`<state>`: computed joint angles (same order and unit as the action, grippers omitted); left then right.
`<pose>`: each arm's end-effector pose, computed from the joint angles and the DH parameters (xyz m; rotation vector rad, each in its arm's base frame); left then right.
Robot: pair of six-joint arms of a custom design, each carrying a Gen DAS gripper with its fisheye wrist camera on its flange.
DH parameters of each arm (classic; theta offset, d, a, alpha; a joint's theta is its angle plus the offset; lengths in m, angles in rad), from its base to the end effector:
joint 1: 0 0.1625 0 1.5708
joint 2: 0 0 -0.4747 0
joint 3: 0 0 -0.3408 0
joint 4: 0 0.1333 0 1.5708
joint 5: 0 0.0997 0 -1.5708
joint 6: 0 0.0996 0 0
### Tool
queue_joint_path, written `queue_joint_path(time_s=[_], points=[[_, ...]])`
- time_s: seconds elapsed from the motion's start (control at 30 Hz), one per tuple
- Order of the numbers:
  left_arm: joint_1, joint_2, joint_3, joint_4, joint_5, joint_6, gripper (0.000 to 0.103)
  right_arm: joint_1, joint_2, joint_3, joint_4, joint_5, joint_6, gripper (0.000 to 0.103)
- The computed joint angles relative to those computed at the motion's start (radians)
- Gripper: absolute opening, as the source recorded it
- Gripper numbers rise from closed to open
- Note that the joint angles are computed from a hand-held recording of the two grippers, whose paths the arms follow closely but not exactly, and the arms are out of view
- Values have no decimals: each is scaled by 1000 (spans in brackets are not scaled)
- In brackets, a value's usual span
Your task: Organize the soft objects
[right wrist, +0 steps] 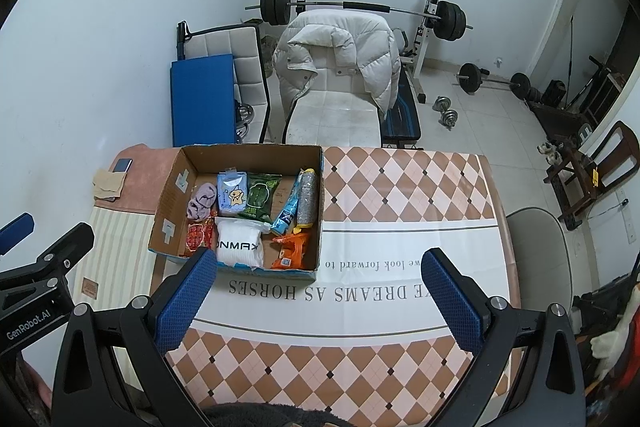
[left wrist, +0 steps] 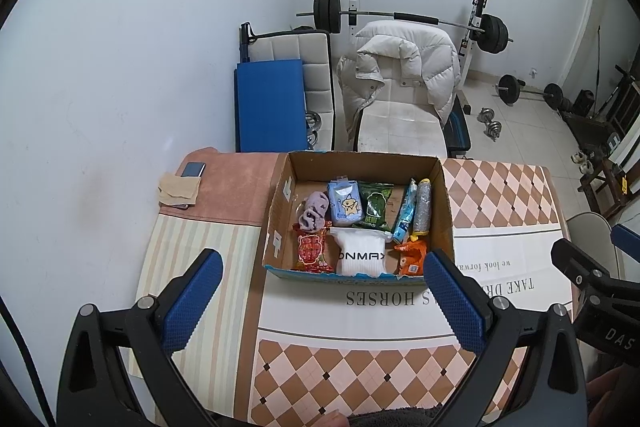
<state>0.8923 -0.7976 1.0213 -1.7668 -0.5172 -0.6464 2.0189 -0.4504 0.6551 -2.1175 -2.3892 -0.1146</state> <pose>-0.3072 -0.7313 0.3746 0.0526 2.1822 -0.7570 0.4349 -0.7649 0.2692 0.4792 -2.2866 0.5644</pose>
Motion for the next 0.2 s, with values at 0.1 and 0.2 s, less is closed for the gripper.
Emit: queue_joint_path(time_s=[0.1, 0.2], points=[[0, 0, 6, -16, 7, 10, 103, 0, 1, -1, -1, 0, 1, 103], [1, -2, 15, -35, 10, 22, 103, 0, 1, -3, 0, 1, 0, 103]])
